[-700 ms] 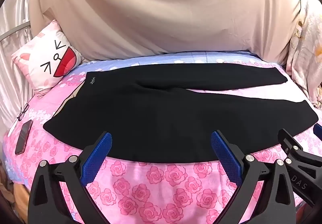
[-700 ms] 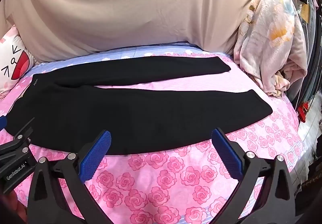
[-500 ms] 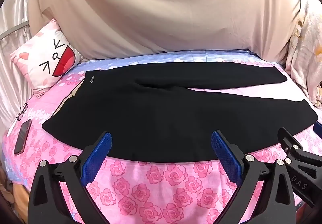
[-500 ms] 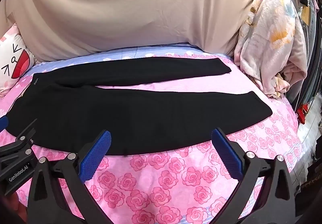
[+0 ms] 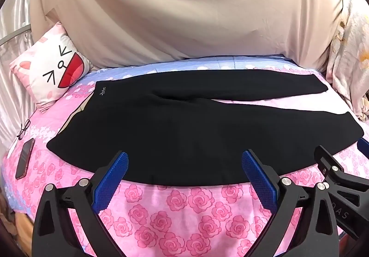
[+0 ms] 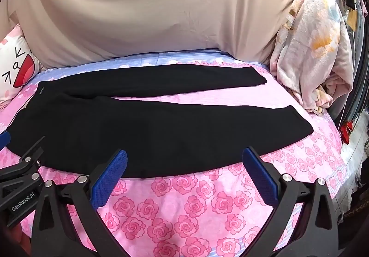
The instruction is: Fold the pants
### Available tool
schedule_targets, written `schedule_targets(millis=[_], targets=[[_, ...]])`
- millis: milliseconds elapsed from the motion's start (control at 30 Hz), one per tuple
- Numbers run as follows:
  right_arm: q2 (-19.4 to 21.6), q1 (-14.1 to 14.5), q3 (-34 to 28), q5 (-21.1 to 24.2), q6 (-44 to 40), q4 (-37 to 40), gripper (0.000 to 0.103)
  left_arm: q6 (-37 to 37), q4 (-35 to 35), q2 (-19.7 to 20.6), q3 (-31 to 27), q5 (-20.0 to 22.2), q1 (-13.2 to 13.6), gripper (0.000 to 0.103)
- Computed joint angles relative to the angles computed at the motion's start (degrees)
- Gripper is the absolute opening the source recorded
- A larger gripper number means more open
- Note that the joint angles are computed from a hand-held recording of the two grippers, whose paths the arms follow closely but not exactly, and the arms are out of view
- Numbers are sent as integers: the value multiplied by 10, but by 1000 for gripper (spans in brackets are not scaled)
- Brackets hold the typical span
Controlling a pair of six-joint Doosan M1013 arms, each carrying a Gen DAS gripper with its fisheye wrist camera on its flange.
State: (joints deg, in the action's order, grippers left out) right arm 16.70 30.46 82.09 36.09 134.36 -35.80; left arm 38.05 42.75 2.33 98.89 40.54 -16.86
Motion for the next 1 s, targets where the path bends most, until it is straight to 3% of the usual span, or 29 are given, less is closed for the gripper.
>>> schedule_targets(millis=[1000], targets=[[-3,-2,10,-11,4,-5,98,15,-11,5,-3,5,0,97]])
